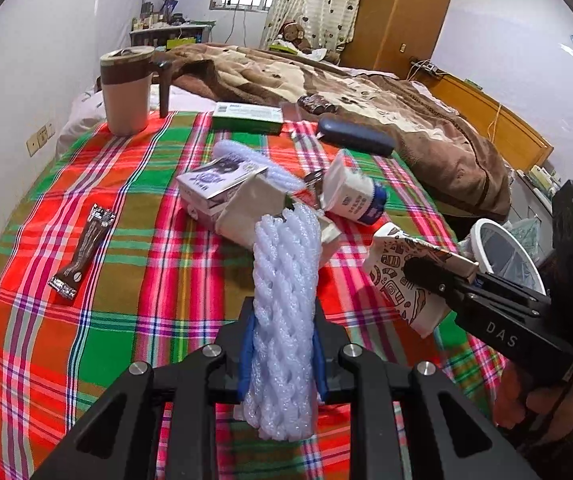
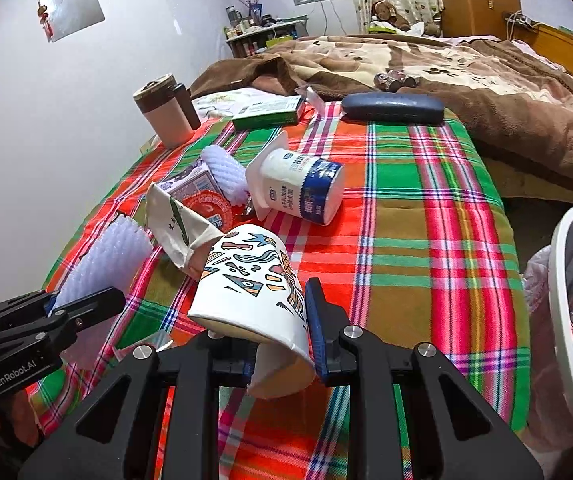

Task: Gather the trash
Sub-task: 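Carry the foam sleeve in the left tool and paper cup in the right tool over the bin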

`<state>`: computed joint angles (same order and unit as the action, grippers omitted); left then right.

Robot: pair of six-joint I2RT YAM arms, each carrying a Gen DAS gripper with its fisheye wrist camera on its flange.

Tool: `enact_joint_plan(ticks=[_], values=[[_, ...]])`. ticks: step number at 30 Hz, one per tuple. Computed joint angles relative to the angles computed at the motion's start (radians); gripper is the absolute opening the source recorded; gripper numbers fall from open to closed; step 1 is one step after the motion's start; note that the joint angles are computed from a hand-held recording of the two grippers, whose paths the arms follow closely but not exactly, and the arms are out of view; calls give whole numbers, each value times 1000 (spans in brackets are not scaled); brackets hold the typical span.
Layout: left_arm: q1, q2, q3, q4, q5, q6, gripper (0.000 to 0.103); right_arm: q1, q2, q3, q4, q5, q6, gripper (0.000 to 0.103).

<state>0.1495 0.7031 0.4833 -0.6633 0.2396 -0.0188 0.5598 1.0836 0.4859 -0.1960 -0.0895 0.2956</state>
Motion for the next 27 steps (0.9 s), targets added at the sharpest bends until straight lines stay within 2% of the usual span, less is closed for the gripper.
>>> enact_joint_plan(ticks=[11,20,27], values=[[-299,-13,45,7,-150,-166,24,-116,-187,-33,-122,-30,-50,23],[-622,84,96,76,-330,-323,24,-334,-339,-49,-243,-133,-149,23],[-816,209,149,146,-445,-406,24,-529,-409,-35,-321,-215,-263,23]])
